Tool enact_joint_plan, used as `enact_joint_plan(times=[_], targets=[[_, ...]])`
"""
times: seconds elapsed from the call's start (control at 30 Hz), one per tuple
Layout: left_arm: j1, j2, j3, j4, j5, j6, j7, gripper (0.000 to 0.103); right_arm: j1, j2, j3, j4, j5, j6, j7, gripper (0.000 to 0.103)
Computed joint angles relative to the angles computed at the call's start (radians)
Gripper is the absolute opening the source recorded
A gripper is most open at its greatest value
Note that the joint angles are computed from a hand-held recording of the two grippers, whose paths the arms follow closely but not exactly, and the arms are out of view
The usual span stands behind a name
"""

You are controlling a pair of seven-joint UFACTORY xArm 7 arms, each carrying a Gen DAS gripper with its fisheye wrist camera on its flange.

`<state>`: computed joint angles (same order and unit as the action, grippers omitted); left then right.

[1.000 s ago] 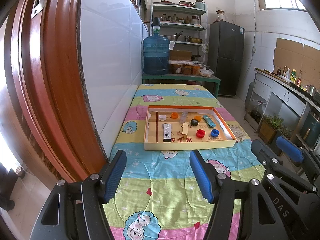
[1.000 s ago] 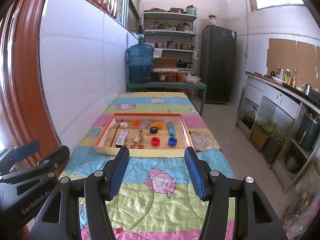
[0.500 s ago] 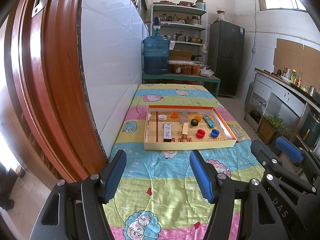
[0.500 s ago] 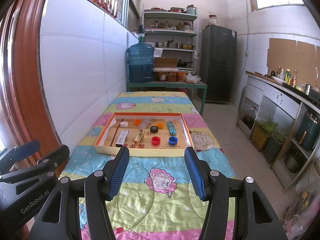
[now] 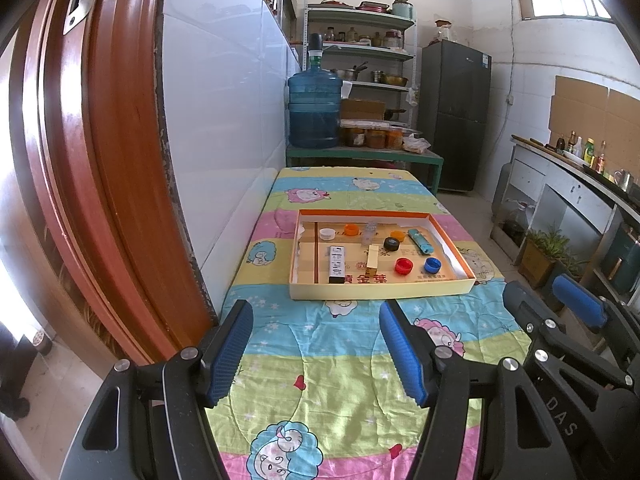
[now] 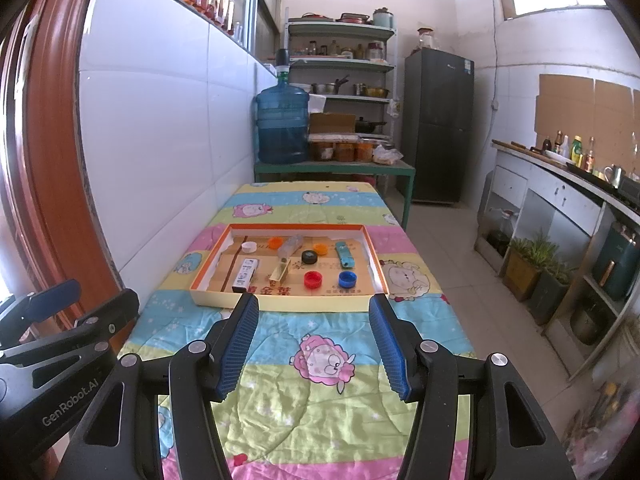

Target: Organize rigid objects

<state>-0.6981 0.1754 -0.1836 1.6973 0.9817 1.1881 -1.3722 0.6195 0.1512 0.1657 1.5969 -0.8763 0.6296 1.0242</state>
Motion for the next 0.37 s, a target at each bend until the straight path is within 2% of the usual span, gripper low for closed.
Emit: enact_joint_plan(times=[0.37], targets=[[0.001,0.004,0.001,-0.004,-0.003,-0.001,-0.008,0.066,0.004,0.004,-0.002,-0.015,-0.012,-0.01,0.025,0.059]])
